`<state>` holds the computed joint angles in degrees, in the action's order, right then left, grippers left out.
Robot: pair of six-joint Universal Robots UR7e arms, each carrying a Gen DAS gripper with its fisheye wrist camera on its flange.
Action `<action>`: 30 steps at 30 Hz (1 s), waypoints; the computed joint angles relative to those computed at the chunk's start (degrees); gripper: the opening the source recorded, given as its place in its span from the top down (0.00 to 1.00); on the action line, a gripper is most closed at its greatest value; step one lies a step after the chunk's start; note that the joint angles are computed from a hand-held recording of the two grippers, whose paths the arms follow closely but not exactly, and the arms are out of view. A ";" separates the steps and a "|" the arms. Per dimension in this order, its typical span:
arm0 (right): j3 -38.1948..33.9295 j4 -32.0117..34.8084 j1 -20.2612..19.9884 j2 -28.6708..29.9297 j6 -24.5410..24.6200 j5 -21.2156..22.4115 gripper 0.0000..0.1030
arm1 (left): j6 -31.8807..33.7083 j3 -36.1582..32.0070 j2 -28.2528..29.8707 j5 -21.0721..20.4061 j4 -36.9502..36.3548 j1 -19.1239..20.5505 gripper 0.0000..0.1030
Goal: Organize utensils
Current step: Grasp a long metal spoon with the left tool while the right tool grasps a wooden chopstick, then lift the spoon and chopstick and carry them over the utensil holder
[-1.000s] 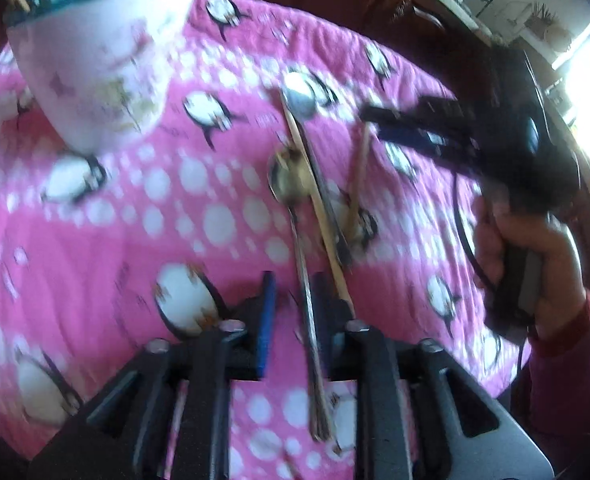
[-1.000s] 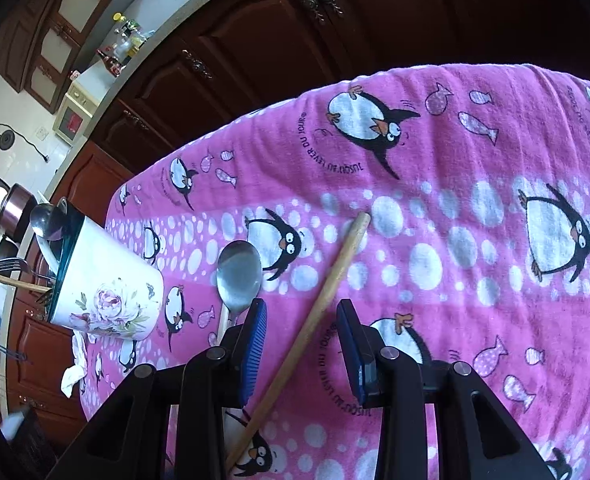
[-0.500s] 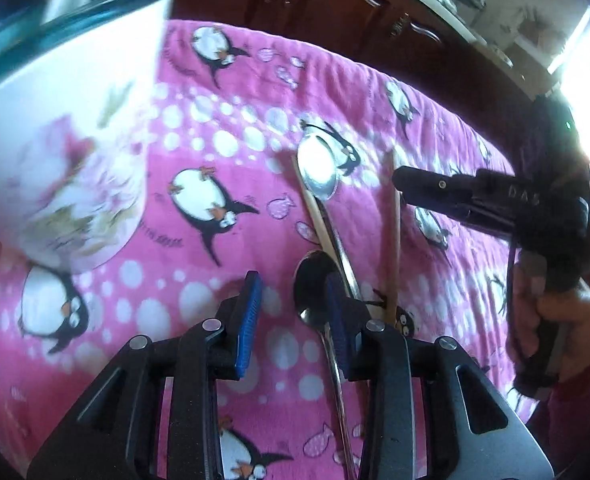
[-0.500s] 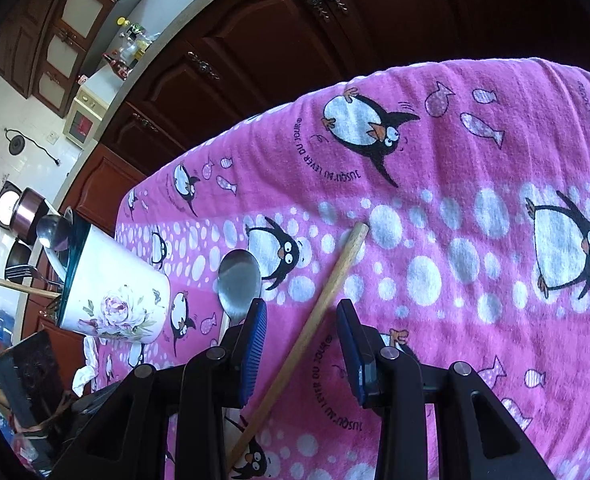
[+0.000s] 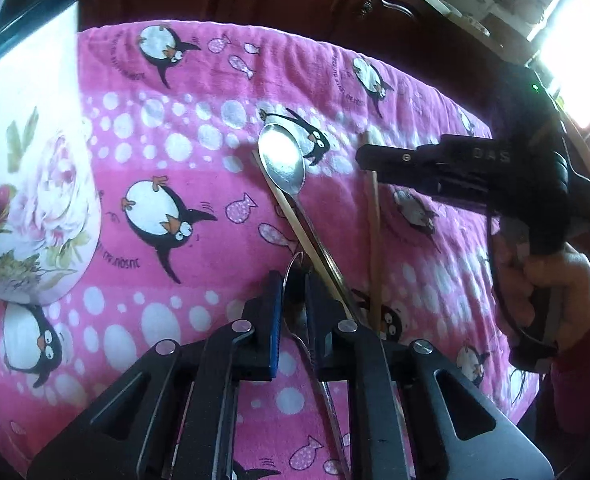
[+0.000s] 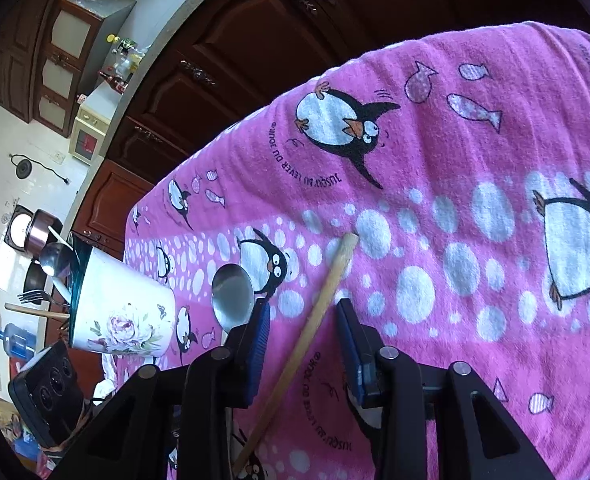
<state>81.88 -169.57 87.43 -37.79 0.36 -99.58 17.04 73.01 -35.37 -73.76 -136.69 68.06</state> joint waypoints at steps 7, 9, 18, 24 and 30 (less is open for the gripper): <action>0.92 -3.18 0.63 -0.21 -1.26 -1.99 0.88 | -0.17 1.20 -1.52 -1.02 -0.04 0.14 0.98; 2.19 -5.04 1.11 -0.99 -2.18 -1.99 0.89 | -0.44 1.83 -2.46 -1.66 -0.12 0.31 0.98; 8.25 -12.45 4.89 -4.91 -7.56 -4.23 0.89 | -1.51 7.22 -8.60 -5.07 -4.14 0.21 0.98; 11.30 -16.64 7.58 -6.64 -10.76 -6.08 0.90 | -1.85 11.68 -13.02 -5.56 -7.37 -0.65 0.98; 12.51 -18.64 9.94 -7.12 -12.98 -8.08 0.91 | -0.94 14.96 -17.13 -5.57 -10.26 -1.84 0.98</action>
